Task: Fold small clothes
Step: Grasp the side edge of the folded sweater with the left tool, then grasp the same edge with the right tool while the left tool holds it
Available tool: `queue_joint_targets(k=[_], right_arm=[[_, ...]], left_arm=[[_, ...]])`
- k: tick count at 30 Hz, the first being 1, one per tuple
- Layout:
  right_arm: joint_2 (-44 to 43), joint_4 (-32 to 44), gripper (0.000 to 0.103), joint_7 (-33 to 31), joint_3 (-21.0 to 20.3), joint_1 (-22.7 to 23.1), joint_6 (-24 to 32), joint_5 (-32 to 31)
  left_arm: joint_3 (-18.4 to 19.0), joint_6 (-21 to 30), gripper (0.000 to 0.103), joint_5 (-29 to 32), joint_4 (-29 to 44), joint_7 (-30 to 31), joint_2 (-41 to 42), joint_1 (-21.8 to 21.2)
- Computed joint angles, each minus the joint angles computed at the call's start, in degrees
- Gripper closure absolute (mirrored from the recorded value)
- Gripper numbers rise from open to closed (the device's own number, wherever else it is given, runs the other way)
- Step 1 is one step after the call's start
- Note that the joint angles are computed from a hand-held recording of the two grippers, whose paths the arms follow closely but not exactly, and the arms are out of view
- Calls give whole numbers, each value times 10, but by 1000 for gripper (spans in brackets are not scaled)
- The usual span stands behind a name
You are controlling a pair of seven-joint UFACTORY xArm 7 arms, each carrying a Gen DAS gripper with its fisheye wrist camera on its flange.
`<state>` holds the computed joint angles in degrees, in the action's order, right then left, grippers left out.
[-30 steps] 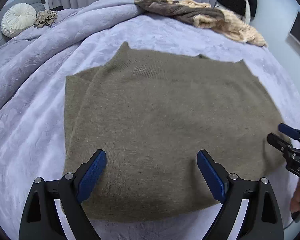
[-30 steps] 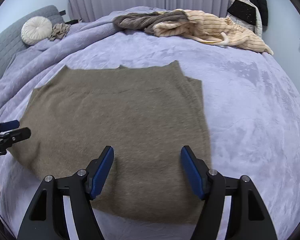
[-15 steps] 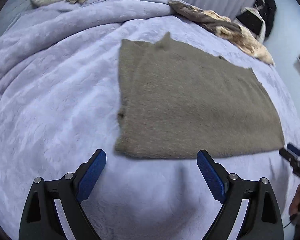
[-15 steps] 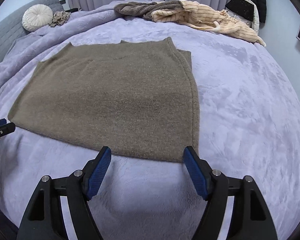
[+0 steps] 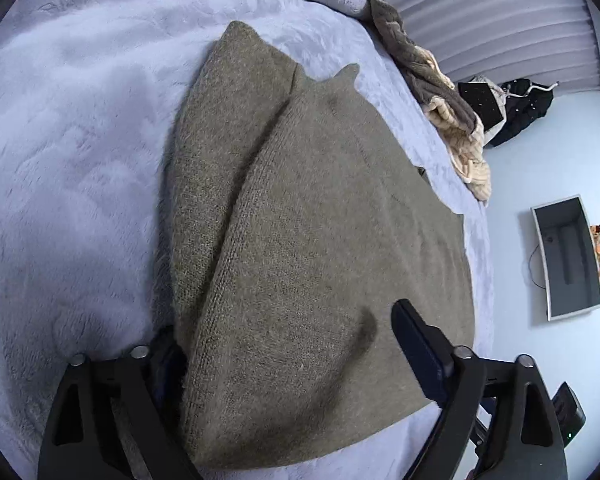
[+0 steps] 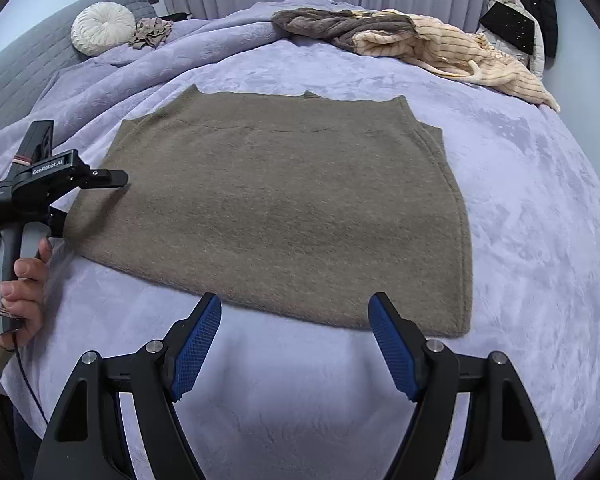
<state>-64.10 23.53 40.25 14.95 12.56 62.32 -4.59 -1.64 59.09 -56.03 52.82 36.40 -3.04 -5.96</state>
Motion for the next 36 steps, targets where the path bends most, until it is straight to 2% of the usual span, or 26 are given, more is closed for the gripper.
queue_joint_targets(k=[1, 2, 6, 9, 12, 17, 20, 23, 27, 33, 36], right_arm=[[21, 9, 24, -5, -4, -4, -14, -2], [45, 19, 24, -11, -12, -9, -33, -3], [154, 70, 24, -42, -66, -21, -121, 27], [281, 147, 21, -68, -93, -21, -179, 63], [426, 254, 20, -97, -103, -12, -197, 98], [636, 442, 20, -112, -93, -6, -155, 128], [723, 537, 20, -97, -84, 4, -113, 104], [795, 622, 20, -78, -84, 20, -46, 81], [850, 692, 20, -73, -84, 36, 1, 72], [850, 691, 12, -75, -81, 41, -15, 92], [898, 754, 12, -60, -92, 65, 63, 40]], left_arm=[[2, 7, 54, -1, -1, 6, -1, 1], [5, 20, 65, -3, 4, 11, 5, 4], [8, 30, 70, -26, -1, 31, 8, 15], [-2, -13, 71, -22, -19, 49, -18, 6], [-2, -48, 71, -17, -37, 62, -38, -5], [3, -79, 71, -22, -51, 74, -49, -19], [2, -95, 71, -16, -56, 80, -54, -26], [0, -113, 71, -13, -60, 83, -57, -35], [0, -132, 71, -12, -67, 89, -63, -44], [0, -141, 71, -15, -67, 90, -62, -52], [-2, -151, 71, -5, -71, 85, -67, -56]])
